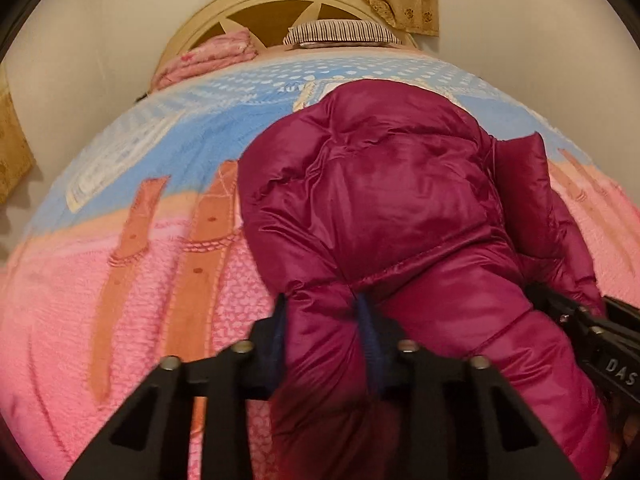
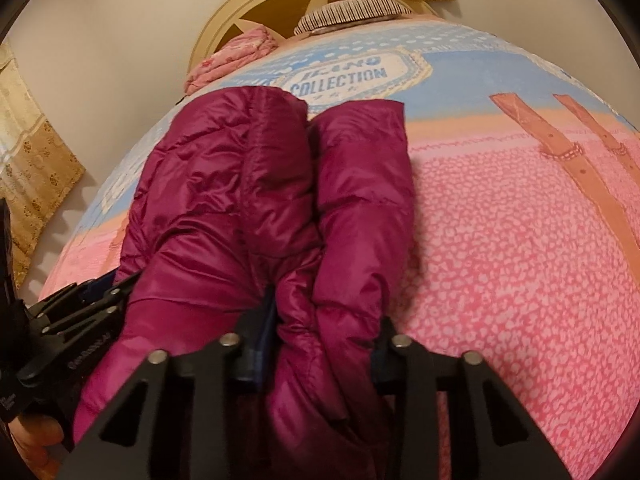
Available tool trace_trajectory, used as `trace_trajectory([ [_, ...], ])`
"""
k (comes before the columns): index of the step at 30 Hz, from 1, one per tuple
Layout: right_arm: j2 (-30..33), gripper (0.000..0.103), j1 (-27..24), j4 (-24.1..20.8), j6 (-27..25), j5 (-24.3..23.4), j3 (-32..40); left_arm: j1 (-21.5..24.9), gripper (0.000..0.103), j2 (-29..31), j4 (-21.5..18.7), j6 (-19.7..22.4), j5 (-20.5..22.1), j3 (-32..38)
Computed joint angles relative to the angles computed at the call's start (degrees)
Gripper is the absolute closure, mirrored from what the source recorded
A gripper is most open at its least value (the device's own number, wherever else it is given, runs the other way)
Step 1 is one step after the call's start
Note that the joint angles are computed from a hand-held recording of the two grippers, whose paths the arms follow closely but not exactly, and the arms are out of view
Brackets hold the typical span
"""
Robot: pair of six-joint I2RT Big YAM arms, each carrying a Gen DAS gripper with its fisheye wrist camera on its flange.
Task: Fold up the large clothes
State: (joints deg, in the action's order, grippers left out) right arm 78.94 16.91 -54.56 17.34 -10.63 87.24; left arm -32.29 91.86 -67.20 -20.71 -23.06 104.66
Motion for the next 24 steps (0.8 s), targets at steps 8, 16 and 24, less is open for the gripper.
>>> trace_trajectory([
  [8,-3.76,0.081,2.11,0.89,-0.43,0.45,-1.27,-1.74,0.094,-4.64,0.08,1.35,-5.94,-1.06],
  [16,-3.97,0.081,5.58,2.0,-0.59,-1.21,0.38,-0.24,0.095,-10.93,-0.71,1.09,-9.01,-4.06],
  [24,1.0,0.081,9.99,1.47,-2.85,-1.12,6.73,4.04,0.095,-16.35,-0.88,0.66,-10.1,-7.45],
])
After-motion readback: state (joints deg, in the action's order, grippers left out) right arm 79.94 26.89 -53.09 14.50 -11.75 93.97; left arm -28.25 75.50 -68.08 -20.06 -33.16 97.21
